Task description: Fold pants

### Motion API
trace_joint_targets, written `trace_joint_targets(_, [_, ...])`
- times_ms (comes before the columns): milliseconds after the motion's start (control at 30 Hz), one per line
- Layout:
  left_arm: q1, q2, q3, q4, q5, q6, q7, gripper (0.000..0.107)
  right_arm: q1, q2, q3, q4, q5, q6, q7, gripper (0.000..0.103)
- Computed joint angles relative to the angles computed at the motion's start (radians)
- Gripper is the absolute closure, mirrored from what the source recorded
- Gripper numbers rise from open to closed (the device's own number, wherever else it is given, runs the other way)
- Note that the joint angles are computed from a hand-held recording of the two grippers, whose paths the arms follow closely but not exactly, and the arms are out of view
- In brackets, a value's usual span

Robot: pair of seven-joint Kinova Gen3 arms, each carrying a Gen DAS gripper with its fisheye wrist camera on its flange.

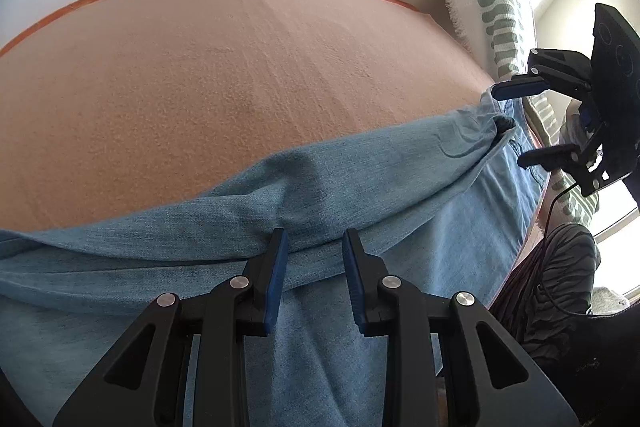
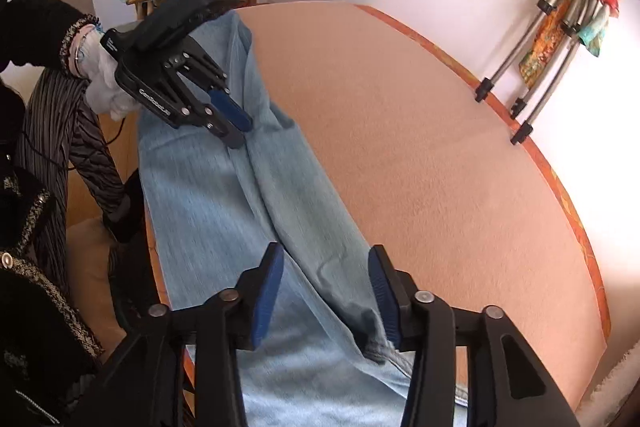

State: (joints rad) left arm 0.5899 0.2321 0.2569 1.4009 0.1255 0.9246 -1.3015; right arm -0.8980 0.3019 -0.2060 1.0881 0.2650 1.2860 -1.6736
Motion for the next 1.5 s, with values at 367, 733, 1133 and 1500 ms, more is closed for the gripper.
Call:
trace_joint_targets(367, [0.025,-0.121,0.001,0.222,-0.064,-0.251,0.177,0.081,0.052,0.281,0.041,-0.414,-0.207,0.046,0.015,0.064])
trace_joint_targets(733, [-0.19,-0.249,-0.051,0.182,0.025,-0.042,0.227,0.057,-0.014,0.44,0.085,-0.572,-0.299,0.146,0.09,0.065])
trace_joint_targets(1133, [-0.258,-0.083,-0.09,0.061,0.13,0.129,0.379,0.06,-0.147,0.465,0.131,-0.594,-0.179,0.161,0.143,0.068])
trace_joint_targets(1500, [-0.239,-0.165,-0.078,0.151,0.055,0.01,0.474,0.103,-0.229,0.525,0.188,-0.705,-0.103,0.22,0.132,0.099])
